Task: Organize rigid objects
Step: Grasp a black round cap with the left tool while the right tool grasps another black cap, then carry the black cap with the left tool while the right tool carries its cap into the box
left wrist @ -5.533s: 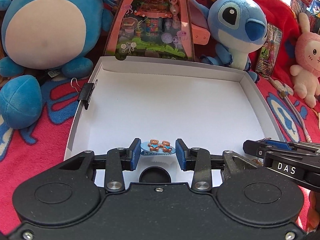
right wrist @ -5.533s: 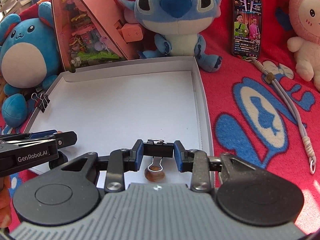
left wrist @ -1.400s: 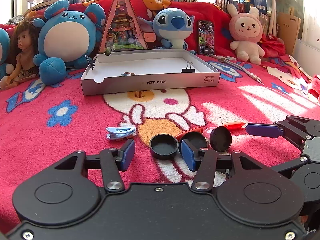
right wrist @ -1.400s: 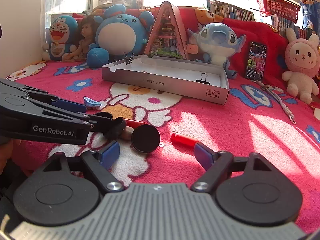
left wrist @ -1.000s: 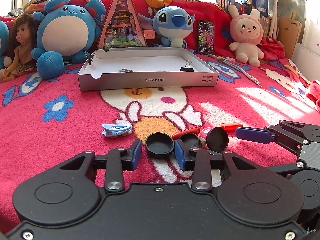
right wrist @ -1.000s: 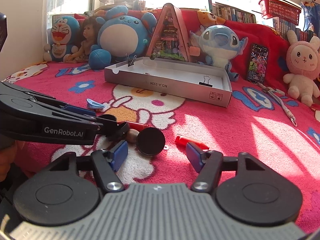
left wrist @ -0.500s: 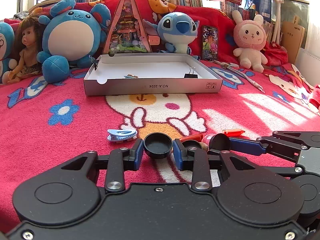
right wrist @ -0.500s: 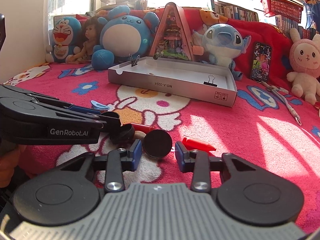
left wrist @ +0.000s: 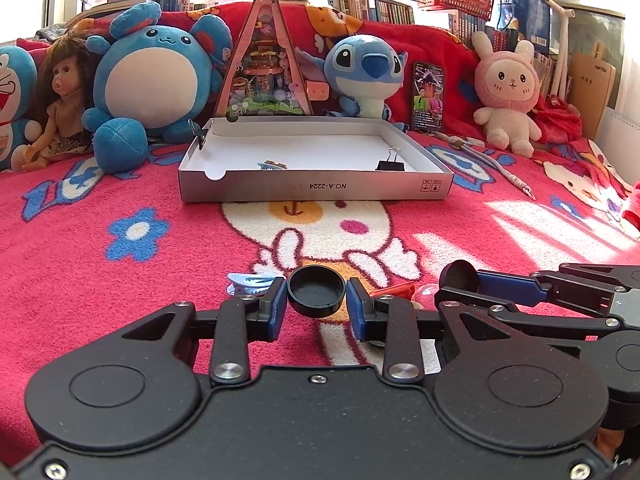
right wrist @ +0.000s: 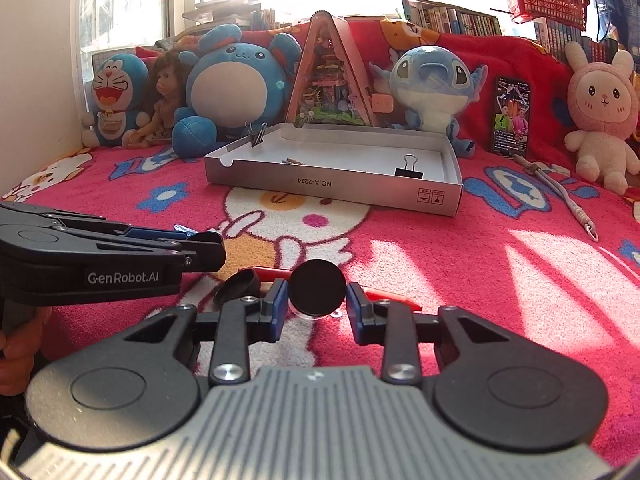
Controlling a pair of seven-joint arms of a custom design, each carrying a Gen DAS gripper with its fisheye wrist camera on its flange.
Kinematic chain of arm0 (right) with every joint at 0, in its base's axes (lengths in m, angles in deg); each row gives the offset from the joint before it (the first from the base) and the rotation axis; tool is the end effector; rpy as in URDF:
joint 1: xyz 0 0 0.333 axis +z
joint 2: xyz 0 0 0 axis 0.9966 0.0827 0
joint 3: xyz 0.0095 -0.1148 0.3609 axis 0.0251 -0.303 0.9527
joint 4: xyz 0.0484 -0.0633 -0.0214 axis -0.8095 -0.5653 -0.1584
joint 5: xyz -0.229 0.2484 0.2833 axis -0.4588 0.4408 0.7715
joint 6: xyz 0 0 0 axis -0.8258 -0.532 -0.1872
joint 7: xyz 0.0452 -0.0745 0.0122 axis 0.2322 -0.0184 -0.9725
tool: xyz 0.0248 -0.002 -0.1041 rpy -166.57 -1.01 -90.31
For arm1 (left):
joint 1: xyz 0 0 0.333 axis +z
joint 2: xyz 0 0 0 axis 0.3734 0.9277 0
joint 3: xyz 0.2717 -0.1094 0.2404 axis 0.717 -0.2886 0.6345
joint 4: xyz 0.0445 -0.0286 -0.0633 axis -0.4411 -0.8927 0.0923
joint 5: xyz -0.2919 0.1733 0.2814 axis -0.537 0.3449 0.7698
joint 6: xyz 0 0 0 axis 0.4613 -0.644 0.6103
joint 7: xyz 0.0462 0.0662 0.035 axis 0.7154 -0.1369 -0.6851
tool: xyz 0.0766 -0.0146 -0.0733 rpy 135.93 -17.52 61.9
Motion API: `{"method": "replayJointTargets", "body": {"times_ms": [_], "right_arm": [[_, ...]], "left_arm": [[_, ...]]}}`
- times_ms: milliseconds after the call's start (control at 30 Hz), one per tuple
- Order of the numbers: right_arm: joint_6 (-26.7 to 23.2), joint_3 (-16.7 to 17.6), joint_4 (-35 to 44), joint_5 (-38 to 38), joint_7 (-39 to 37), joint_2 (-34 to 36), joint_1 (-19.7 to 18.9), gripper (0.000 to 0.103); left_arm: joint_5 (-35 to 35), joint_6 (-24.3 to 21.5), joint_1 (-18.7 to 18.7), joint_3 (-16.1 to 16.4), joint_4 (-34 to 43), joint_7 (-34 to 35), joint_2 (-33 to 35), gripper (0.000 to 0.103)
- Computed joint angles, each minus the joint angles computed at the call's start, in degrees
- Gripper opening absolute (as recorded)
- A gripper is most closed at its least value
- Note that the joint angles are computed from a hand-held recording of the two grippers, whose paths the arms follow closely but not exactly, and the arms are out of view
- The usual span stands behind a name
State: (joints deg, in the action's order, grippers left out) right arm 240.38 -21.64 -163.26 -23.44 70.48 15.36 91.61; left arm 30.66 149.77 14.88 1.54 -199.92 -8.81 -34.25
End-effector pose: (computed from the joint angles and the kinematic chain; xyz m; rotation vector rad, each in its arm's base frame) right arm 0.6896 0.2362 0.3552 -1.7488 1.0153 -0.6578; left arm 0.6526 -0.2000 0.4054 -1.7449 1.5243 -0.8698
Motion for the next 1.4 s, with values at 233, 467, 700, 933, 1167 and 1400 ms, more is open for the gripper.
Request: {"method": "replayJointTargets", "body": {"times_ms": [233, 467, 700, 933, 1167, 1400], "right_arm": [[-1.2, 0.1, 1.0, 1.6, 1.7, -0.1, -0.3, 0.038], [-3.2, 0.5, 2.5, 3.2, 2.8, 0.1, -0.9, 0.037], [-5.8, 1.6, 5.3, 3.9, 4.4, 0.8, -2.1, 0.037], [-7.8, 2.3, 10.3, 4.7, 3.9, 2.2, -2.7, 0.037], [-11.9, 6.2, 16.3, 4.0, 3.8, 4.8, -5.5, 0.037], [-17.3, 11.6, 22.4, 4.9, 0.7, 8.0, -8.5, 0.037]], "left_arm": [[0.6, -0.2, 0.3, 0.2, 1.2, -0.3, 0.3, 0.031], [-0.6, 0.3, 0.6, 0.7, 2.8, 0.6, 1.0, 0.031], [-1.7, 1.0, 0.8, 1.5, 5.4, 2.2, 2.4, 0.031], [-5.5, 3.1, 0.5, 3.4, 9.7, 5.4, 4.7, 0.031], [-14.2, 5.7, 0.0, 5.9, 14.2, 11.7, 7.7, 0.031], [-27.4, 7.2, 0.9, 6.1, 18.8, 23.5, 11.4, 0.031]]}}
